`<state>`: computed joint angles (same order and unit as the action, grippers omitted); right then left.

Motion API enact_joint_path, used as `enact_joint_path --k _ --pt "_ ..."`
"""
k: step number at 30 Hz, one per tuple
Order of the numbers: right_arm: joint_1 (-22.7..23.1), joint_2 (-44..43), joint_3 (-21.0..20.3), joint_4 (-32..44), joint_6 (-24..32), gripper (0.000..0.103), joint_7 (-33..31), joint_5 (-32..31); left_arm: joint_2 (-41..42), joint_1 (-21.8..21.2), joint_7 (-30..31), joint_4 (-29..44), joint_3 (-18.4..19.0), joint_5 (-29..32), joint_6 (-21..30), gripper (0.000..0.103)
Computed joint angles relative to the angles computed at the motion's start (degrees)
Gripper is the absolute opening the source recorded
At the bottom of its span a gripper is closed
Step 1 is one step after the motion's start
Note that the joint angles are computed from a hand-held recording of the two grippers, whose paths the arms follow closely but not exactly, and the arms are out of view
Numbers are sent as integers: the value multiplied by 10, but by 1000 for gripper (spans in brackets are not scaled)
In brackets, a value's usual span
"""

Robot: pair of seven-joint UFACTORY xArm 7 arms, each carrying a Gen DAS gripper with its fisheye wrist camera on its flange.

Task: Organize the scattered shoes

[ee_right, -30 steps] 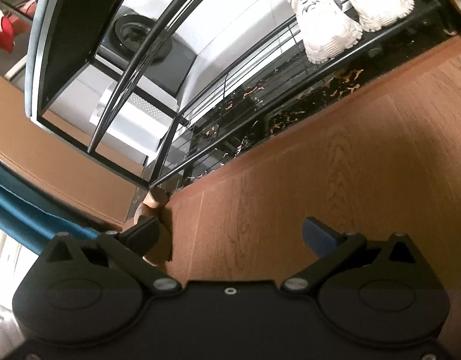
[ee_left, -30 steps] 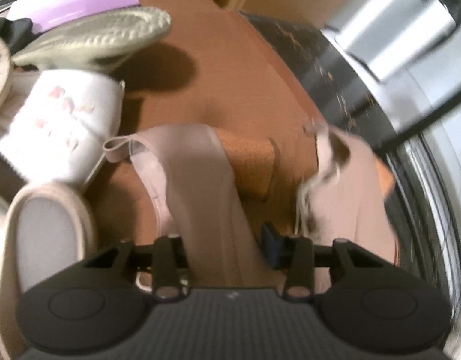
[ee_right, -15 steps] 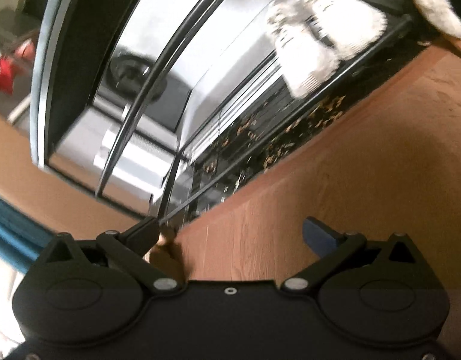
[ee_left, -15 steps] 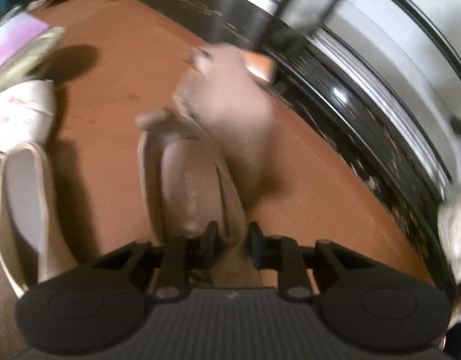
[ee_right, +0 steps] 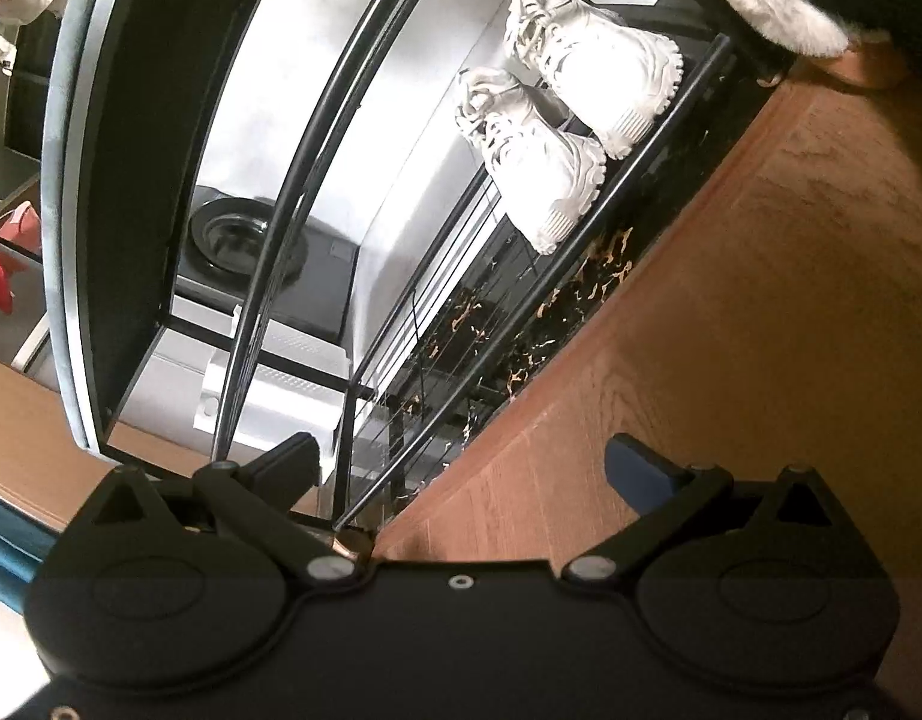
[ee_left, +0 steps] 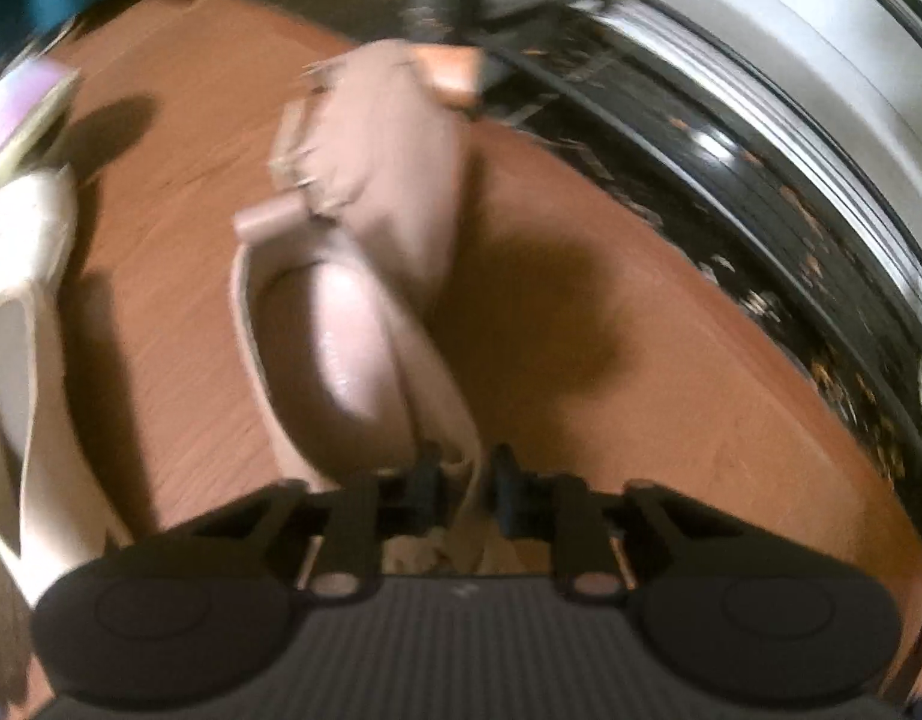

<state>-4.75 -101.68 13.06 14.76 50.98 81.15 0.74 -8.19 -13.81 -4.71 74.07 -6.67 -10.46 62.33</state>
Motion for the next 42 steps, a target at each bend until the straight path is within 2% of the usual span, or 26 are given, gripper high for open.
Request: enact_joint_path --k 3,9,13,14,15,16,17,18,19,20,21,23,26,27,28,30,32,36,42 --pt "-17 -13 -7 -4 0 103 11 -5 -1 -14 43 2 1 -58 31 14" --pt "-33 -23 -9 -2 35 103 25 -10 -23 -56 126 -37 -19 -125 3 13" --pt "-34 -16 -9 4 47 103 17 -19 -37 -94 206 -56 -22 -210 6 14" --pt "-35 -8 -9 10 58 103 8 -25 -40 -104 229 -59 -22 -232 11 15" --pt "-36 -6 -7 13 62 103 6 -28 -41 -108 236 -60 -25 -237 7 23" --pt "-40 -6 -3 18 70 103 1 -35 -52 -110 231 -69 -34 -229 -19 27" --pt "-42 -6 -1 19 74 103 -3 -40 -72 -112 217 -83 -43 -220 -53 37" --pt "-41 -7 -2 20 77 103 -6 -42 -90 -113 201 -95 -46 -215 -80 53" --pt "-40 -4 0 22 78 103 -12 -46 -107 -112 185 -105 -45 -212 -105 65" --pt "-40 -4 0 22 80 103 -13 -46 -123 -110 167 -116 -45 -205 -135 90" --pt "-34 6 1 24 79 103 -22 -46 -135 -108 150 -127 -46 -195 -162 99" --pt "-22 25 2 29 77 103 -39 -46 -173 -88 100 -164 -61 -145 -247 100" --pt "14 73 9 41 69 103 -87 -44 -204 -47 34 -199 -89 -54 -317 102" --pt "28 89 12 45 65 103 -105 -44 -206 -29 15 -206 -100 -18 -331 102" --pt "49 115 19 51 60 103 -135 -46 -205 8 -24 -210 -127 37 -334 102" --pt "65 141 31 60 62 103 -167 -53 -193 68 -102 -199 -170 121 -303 102" --pt "71 160 40 69 68 103 -185 -59 -170 67 -134 -186 -167 134 -289 102" --pt "68 168 42 75 82 103 -178 -55 -151 53 -174 -187 -148 157 -306 102" --pt "35 117 23 53 109 103 -99 -30 -123 21 -220 -178 -120 187 -310 102"
